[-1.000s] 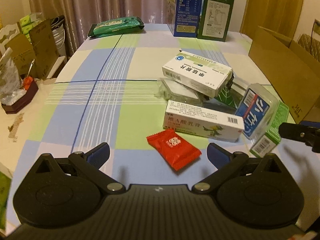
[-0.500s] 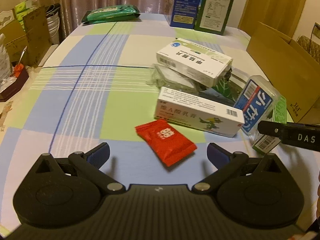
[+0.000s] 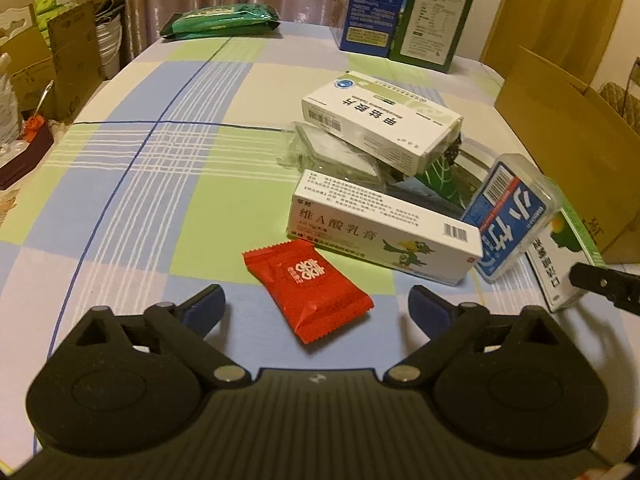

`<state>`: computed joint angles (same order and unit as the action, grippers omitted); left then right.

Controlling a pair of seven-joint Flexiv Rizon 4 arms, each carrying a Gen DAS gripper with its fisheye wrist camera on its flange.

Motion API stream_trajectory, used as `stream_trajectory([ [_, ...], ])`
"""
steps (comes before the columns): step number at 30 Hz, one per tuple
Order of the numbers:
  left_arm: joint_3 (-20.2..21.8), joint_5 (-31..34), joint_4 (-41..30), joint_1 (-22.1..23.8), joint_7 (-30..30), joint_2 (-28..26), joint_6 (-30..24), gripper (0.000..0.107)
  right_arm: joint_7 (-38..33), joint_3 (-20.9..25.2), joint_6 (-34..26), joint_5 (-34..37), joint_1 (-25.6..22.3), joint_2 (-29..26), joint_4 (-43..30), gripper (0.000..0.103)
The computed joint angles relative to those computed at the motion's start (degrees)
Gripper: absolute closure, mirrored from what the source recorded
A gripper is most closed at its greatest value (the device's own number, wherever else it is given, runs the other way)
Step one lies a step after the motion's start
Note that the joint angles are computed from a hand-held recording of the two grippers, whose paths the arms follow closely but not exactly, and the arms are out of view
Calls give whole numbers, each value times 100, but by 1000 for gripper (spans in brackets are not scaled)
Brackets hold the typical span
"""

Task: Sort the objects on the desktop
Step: 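Grasp the red candy packet with the left gripper while the right grasps the green box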

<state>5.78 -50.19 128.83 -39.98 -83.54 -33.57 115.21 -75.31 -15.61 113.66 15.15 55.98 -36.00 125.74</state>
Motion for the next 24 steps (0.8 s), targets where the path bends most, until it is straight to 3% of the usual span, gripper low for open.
stream_trajectory([
  [6,77,-574,-105,-251,267,-185,326,29,-68,-135,27,41,86,-176,-85,73],
  [9,-35,-874,-147,-215,516,-215,318,37,-92,-214,73,90,146,-259,-124,58],
  [12,-85,-1039,-188,-223,810,-248,344,51,-138,-262,129,148,176,-313,-154,54],
  [14,-116,-1228,-223,-272,1086,-267,372,67,-133,-202,135,149,104,-326,-197,54],
  [19,-364,-1442,-195,-192,1567,-235,537,73,-175,-69,141,91,-14,-302,-230,54],
  [24,-689,-729,76,206,1200,-77,649,73,-180,-43,94,91,-36,-290,-245,54],
])
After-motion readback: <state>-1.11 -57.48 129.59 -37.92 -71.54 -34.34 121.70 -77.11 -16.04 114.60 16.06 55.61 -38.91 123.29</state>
